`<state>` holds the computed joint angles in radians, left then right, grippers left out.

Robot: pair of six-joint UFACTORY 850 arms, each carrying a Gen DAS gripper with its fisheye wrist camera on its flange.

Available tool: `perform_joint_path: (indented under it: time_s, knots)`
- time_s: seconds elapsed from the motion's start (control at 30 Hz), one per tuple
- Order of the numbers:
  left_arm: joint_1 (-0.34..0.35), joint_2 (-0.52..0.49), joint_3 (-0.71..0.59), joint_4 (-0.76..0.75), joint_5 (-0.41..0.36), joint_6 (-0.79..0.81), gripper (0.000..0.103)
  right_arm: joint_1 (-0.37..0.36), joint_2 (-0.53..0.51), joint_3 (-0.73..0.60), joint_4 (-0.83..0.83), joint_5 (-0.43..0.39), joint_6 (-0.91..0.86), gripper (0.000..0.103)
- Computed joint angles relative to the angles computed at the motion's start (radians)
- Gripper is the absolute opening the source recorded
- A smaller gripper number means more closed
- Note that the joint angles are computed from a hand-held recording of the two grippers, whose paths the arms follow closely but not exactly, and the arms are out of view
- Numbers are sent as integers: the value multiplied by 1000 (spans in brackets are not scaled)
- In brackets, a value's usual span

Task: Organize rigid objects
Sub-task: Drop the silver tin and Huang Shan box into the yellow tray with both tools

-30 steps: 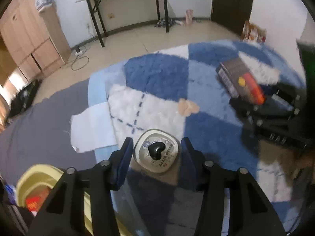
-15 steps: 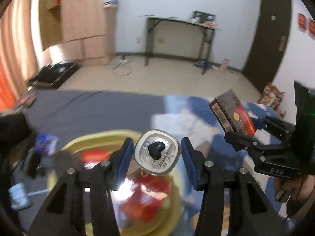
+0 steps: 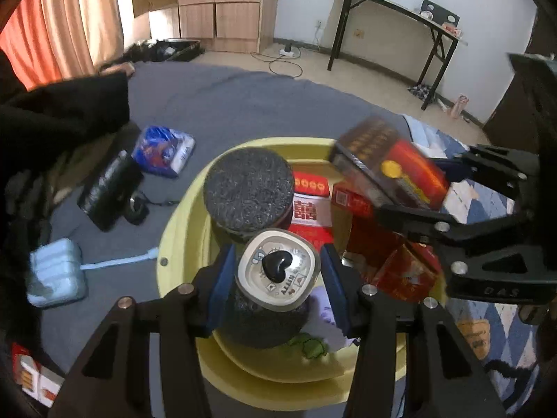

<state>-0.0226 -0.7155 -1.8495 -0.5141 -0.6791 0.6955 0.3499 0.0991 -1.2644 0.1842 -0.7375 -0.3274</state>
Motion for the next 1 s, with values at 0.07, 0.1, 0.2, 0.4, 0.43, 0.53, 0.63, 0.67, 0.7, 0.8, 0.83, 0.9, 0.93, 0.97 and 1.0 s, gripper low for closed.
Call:
perform_joint_path:
  time_s: [0.07, 0.1, 0.2, 0.4, 0.43, 0.53, 0.63, 0.67, 0.7, 0.8, 0.83, 0.9, 0.93, 0.97, 1.0]
  knots:
    - [1, -12, -16, -8, 5, -4, 52, 11, -55, -48, -38, -35, 23, 57]
    - [2, -22, -33, -15, -5, -7, 52, 20, -70, -60, -61, -51, 31, 57]
    - [4, -24, -36, -35, 3, 16, 52, 54, -144, -112, -149, -98, 57, 57]
    - [27, -32, -35, -201, -33, 98, 69, 37, -141, -86, -83, -2, 74, 81]
    - [37, -31, -28, -268, -51, 136, 72, 34, -115, -59, -73, 22, 79, 82]
    - [48, 5, 24, -385, -25, 231, 94, 9, -32, 14, 9, 80, 40, 82]
    - [51, 65, 104, -540, 28, 362, 103, -35, 60, 76, 92, 131, -19, 95]
    - [50, 82, 122, -575, 37, 383, 103, -58, 99, 103, 145, 152, -69, 103]
    - [45, 100, 143, -598, 56, 393, 103, -87, 145, 136, 212, 178, -132, 103]
    - [16, 179, 243, -610, 153, 414, 103, -167, 263, 239, 388, 218, -307, 103]
    - [-2, 222, 301, -599, 225, 411, 103, -184, 288, 265, 423, 220, -350, 103]
    - [-36, 294, 403, -492, 347, 287, 103, -235, 355, 335, 484, 216, -449, 103]
    - [-43, 318, 437, -455, 368, 238, 103, -276, 391, 377, 525, 184, -513, 103]
    - [-50, 346, 482, -441, 388, 210, 103, -291, 408, 404, 537, 170, -535, 103]
    - [-57, 373, 525, -408, 406, 166, 103, -309, 428, 433, 540, 149, -550, 103]
